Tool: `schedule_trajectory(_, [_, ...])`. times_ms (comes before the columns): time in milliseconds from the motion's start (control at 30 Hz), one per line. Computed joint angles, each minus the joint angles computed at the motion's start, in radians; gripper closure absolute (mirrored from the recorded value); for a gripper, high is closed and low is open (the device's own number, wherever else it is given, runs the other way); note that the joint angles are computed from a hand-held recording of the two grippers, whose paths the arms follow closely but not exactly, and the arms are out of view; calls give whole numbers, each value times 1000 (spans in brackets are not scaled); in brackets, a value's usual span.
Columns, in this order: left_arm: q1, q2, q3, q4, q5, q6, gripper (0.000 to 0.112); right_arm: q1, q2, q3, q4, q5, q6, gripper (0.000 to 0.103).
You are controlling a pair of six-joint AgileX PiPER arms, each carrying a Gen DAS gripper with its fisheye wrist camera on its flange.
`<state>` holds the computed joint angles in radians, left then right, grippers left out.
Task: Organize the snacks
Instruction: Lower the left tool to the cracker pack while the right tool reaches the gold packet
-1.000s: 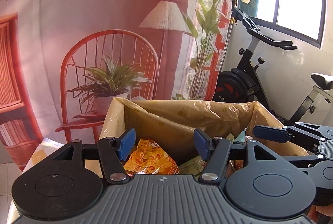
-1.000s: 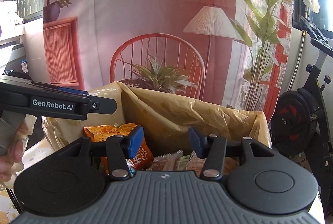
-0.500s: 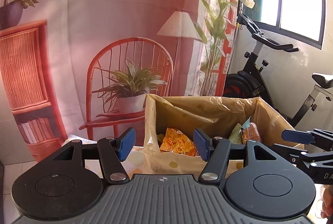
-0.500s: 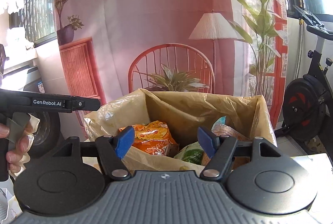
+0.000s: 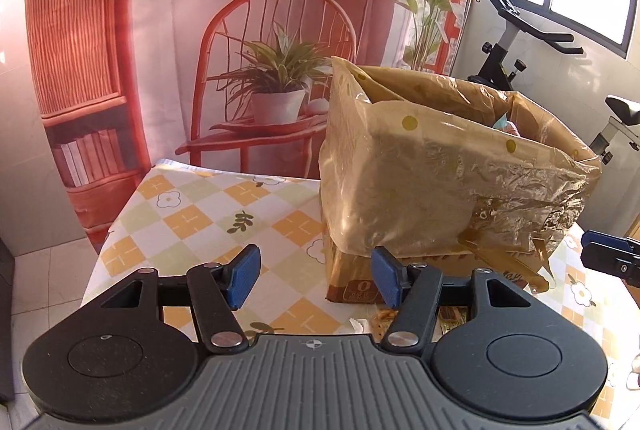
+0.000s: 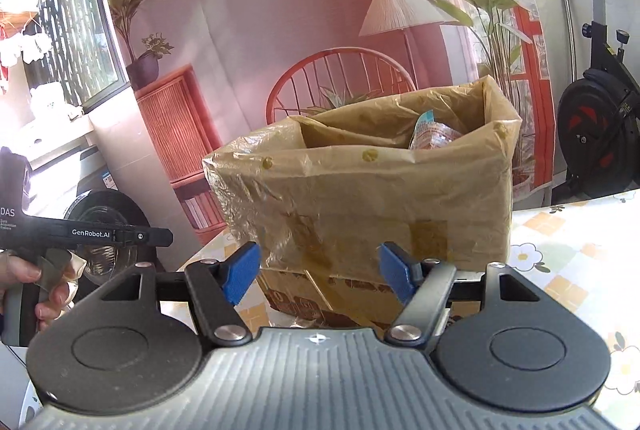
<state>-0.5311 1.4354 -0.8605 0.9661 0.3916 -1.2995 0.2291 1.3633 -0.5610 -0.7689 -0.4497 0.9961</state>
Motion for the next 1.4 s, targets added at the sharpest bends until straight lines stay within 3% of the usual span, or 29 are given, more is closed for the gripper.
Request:
schedule_trajectory(300, [8,175,8,207,-160,-215,61,60,114,45,129,58,-91,43])
schedule_trajectory(467, [12,290,-41,305,-206,-332,69,35,245,4,135,66,-72,53])
schedule_trajectory(533, [17,331,-69,299,-220,-333,75,34,296,-22,152,79,-105,58])
schedule_trajectory(667, [1,421,-144,272,-199,-323,75,52,357,-51,243,95,-197,63])
schedule_trajectory(867, [-34,516,-221,243,-118,-300,75,79,387,-72,380,108,-346,63])
schedule_trajectory(933, [-32,526,-217,242,-129,-286,75,80,393,-81,381,113,-361,62])
schedule_trajectory(1000, [-31,514,-187,330,-143,-362,74,85,395,-82,406,108,-406,62])
schedule_trajectory(1100, [-26,486,-154,290,-164,-317,74,98,410,-94,451,105,-462,62])
schedule_trajectory(1200, [-21,469,-121,374,-183,-385,74,125,434,-131,524,127,-523,62])
schedule_trajectory(1300, [-8,469,-114,377,-208,-415,74,159,468,-177,693,153,-671,56])
schedule_trajectory(1400, [-15,479,-124,471,-177,-540,74,196,503,-226,936,181,-887,50])
